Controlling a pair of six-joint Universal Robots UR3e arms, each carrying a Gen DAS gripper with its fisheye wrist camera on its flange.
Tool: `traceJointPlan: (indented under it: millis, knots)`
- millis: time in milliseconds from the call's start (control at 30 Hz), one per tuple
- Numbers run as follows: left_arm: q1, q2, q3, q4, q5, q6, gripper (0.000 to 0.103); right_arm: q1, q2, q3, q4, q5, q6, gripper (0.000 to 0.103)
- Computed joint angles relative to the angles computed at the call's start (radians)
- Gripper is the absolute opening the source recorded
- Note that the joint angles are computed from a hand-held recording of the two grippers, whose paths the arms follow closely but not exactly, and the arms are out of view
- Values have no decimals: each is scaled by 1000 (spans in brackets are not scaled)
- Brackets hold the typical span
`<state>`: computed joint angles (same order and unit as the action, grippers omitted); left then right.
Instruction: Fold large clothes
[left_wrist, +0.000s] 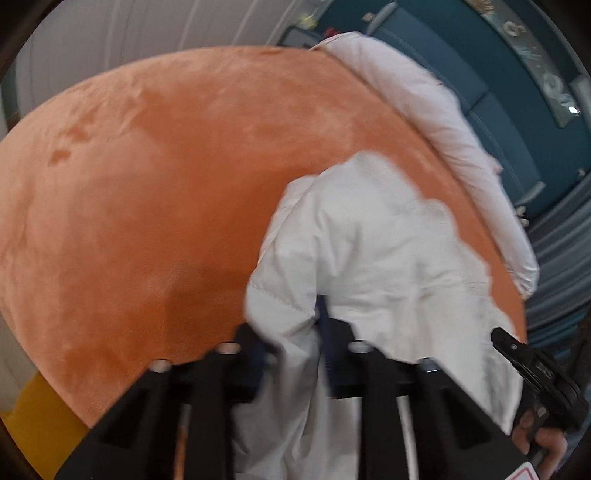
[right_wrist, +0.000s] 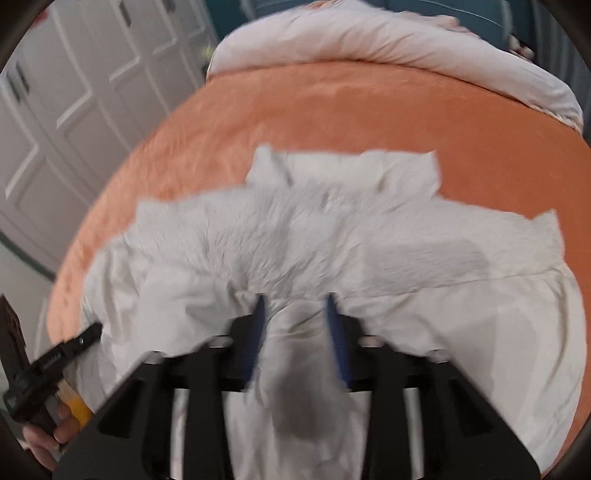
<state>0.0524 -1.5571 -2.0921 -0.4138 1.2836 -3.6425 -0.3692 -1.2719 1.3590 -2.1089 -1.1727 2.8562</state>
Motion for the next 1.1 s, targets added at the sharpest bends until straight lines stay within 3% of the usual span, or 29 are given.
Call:
traceJointPlan:
  millis: [67, 200, 267, 400, 500, 600, 700, 733, 800, 933, 1033, 1067, 1100]
  knots:
    - [36, 76, -31, -1, -74, 7, 6, -29, 27, -46, 46, 28, 1, 3]
    - [10, 173, 10, -46, -140, 6, 4, -2, 212, -230, 189, -11, 4, 1]
    - [-46, 170, 67, -60, -128, -1, 3, 26, 251, -193, 105, -36, 22, 0]
    - [-208, 83, 244, -101, -30, -29, 3, 32, 252, -203, 107, -38, 6, 0]
    - [-279, 24, 356, -118, 8, -43, 2, -74, 131, -85, 124, 114, -27, 2]
    - [-317, 17, 426, -140, 31, -46, 2, -270, -124, 186, 135, 290, -127, 2]
    - [-374, -29, 525, -168, 75, -51, 0, -433, -291, 306, 432, 402, -374, 1]
    - [-391, -47, 556, -166, 70, -49, 0, -446, -307, 315, 501, 398, -438, 1]
    - [-456, -94, 645, -191, 99, -36, 0, -414, -319, 370, 498, 343, -489, 0]
    - [-595, -271, 888, -292, 212, 24, 0, -355, -248, 513, 315, 346, -408, 0]
    - [-603, -285, 892, -285, 280, -52, 1, -385, -229, 509, 371, 386, -447, 0]
    - [-596, -264, 858, -272, 314, -79, 6, -396, -230, 497, 407, 392, -459, 0]
    - [-583, -231, 810, -276, 397, -130, 9, -409, -248, 493, 438, 392, -473, 0]
